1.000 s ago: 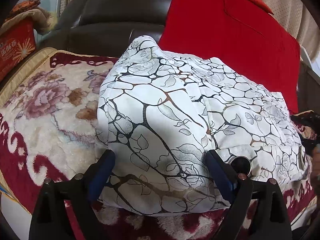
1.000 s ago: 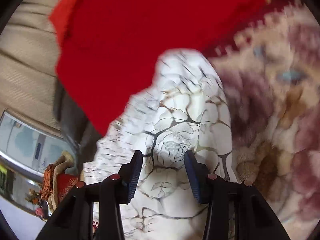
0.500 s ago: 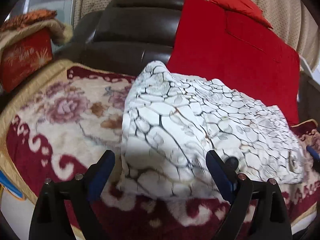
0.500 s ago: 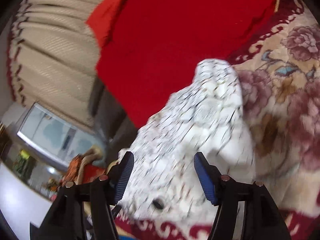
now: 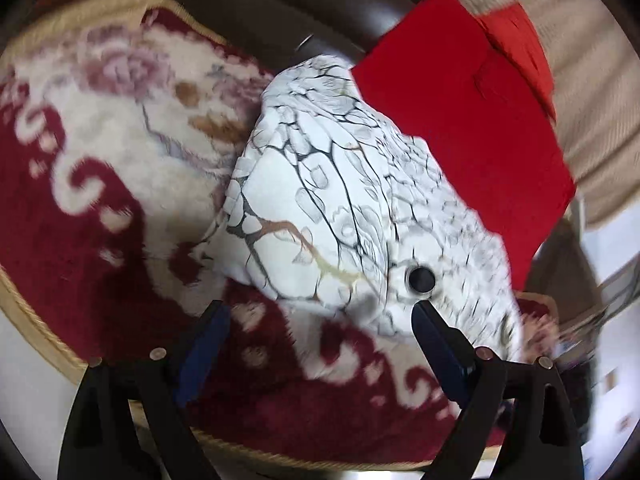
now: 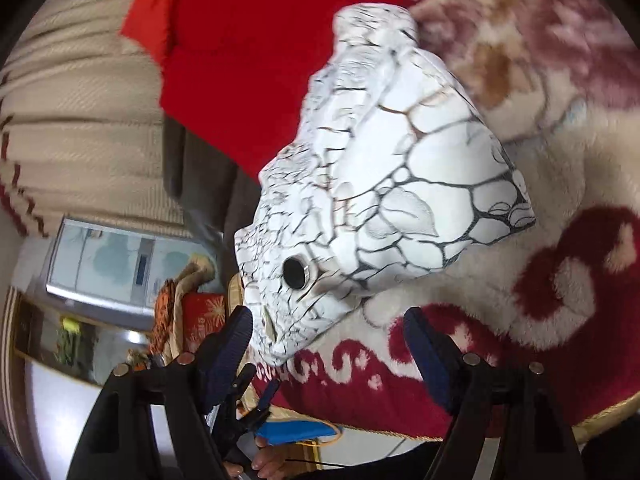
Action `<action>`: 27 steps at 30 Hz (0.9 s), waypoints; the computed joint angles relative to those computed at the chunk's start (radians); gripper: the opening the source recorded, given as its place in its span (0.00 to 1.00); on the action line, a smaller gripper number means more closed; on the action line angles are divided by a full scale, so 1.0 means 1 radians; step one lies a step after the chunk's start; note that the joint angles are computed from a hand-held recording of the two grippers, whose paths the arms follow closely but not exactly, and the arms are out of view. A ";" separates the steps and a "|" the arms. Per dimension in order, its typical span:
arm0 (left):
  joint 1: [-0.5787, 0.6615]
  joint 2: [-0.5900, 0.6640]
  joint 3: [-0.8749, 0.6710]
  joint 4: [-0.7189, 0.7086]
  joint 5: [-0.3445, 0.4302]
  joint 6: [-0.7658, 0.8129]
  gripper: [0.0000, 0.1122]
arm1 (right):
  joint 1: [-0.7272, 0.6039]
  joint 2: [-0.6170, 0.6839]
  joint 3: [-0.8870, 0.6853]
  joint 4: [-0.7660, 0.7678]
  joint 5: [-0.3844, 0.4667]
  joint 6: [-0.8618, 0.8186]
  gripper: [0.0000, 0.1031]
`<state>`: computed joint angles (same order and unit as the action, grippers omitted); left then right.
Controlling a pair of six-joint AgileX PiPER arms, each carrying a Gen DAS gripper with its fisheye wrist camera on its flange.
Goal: Fold large clothes
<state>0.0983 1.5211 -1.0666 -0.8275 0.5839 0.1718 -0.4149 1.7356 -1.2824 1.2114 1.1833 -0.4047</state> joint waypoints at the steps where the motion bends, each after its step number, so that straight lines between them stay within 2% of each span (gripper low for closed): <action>1: 0.014 0.031 -0.017 -0.044 0.025 0.015 0.82 | 0.006 0.009 -0.002 0.002 -0.017 0.013 0.80; 3: 0.042 0.098 -0.051 -0.147 0.066 0.043 0.82 | 0.018 0.040 -0.004 0.018 -0.061 0.048 0.81; 6: 0.047 0.117 -0.044 -0.282 0.011 0.096 0.82 | 0.028 0.095 -0.028 0.041 -0.105 0.103 0.81; 9: 0.041 0.130 -0.037 -0.418 -0.024 0.194 0.81 | 0.025 0.119 -0.025 0.117 -0.145 0.089 0.82; 11: 0.029 0.131 -0.020 -0.523 -0.046 0.272 0.66 | 0.034 0.108 -0.015 0.185 -0.207 0.023 0.82; 12: 0.015 0.126 -0.015 -0.530 -0.073 0.283 0.54 | 0.033 0.102 -0.009 0.216 -0.220 -0.012 0.82; 13: 0.000 0.121 -0.020 -0.497 -0.102 0.267 0.48 | 0.038 0.096 -0.006 0.258 -0.230 -0.056 0.82; 15: -0.022 0.123 -0.027 -0.460 -0.133 0.243 0.48 | 0.060 0.093 -0.013 0.276 -0.273 -0.103 0.82; 17: -0.020 0.137 -0.037 -0.437 -0.130 0.208 0.50 | 0.092 0.117 -0.050 0.206 -0.326 -0.053 0.82; 19: 0.008 0.154 -0.028 -0.493 -0.096 0.247 0.62 | 0.123 0.138 -0.089 0.144 -0.363 0.003 0.82; 22: 0.010 0.168 -0.021 -0.546 -0.096 0.284 0.62 | 0.163 0.148 -0.136 0.067 -0.418 0.012 0.78; 23: 0.006 0.166 -0.019 -0.560 -0.105 0.308 0.62 | 0.174 0.141 -0.129 0.056 -0.436 0.007 0.66; 24: 0.001 0.162 -0.018 -0.565 -0.118 0.320 0.53 | 0.184 0.133 -0.127 0.030 -0.457 0.006 0.40; 25: -0.006 0.158 -0.020 -0.545 -0.139 0.308 0.40 | 0.154 0.140 -0.133 0.023 -0.442 -0.026 0.32; 27: -0.006 0.155 -0.021 -0.564 -0.127 0.348 0.25 | 0.164 0.112 -0.123 -0.007 -0.477 -0.051 0.24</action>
<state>0.0921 1.6758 -1.0872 -1.3915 0.4571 0.5197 -0.2507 1.8473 -1.4052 1.2043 0.7058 -0.4558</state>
